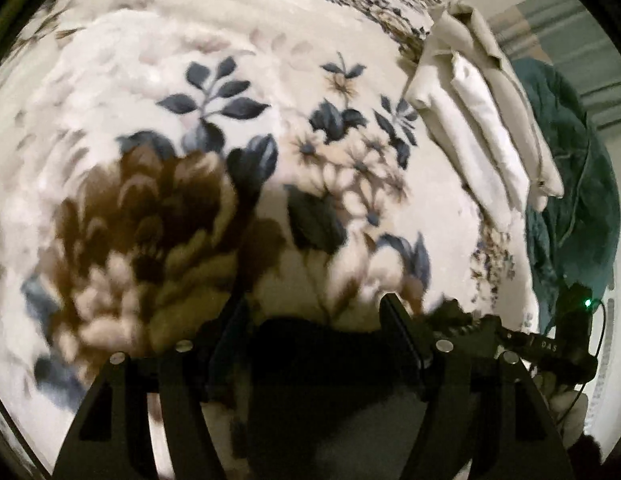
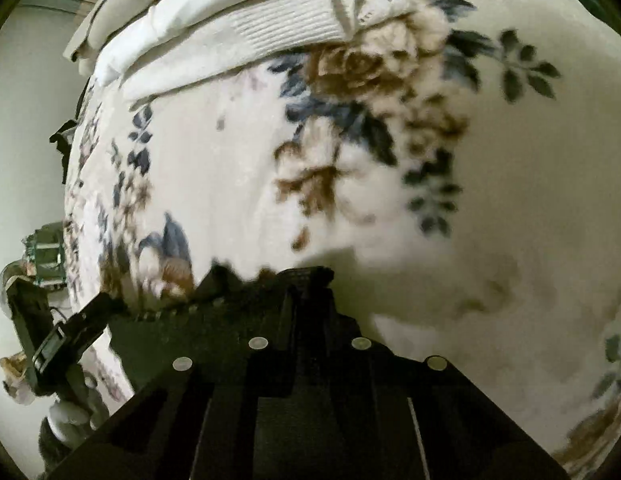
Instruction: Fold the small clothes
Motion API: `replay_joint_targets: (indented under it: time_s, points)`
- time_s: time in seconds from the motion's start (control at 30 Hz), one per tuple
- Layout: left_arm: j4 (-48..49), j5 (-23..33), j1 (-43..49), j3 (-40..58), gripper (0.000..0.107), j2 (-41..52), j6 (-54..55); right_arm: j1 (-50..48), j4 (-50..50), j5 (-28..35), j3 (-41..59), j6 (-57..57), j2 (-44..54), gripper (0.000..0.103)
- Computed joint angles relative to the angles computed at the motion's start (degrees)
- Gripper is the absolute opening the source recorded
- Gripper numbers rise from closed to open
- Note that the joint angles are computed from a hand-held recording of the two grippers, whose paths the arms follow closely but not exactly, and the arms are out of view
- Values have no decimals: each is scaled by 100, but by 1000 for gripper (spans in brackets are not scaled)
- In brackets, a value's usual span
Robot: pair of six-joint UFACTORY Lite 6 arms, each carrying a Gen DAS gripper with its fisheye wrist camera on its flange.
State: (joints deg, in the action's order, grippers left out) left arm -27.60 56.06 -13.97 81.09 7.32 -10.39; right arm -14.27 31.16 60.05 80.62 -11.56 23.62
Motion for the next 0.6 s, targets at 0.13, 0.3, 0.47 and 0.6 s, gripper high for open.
replay_joint_targets:
  time_s: [0.13,0.3,0.47,0.6]
  points:
    - [192,261,-126,-804,66,-1184,-389,-1225,146,752,-1095,-471,-1362,53]
    - [912,747,-831,-2151,66,-2975,-1709,-2992,-171,2137,-2162,-1126,-2611,53]
    - [1208,1099,-1720,-3182,66,-4120,-3246,-3048,-290,2083,-3685,-1287,-3765,53]
    - [1291,1013,-2079,-3066,66,-3984,-3626,-2173,-329,1442,-4414,-885,-4735,11]
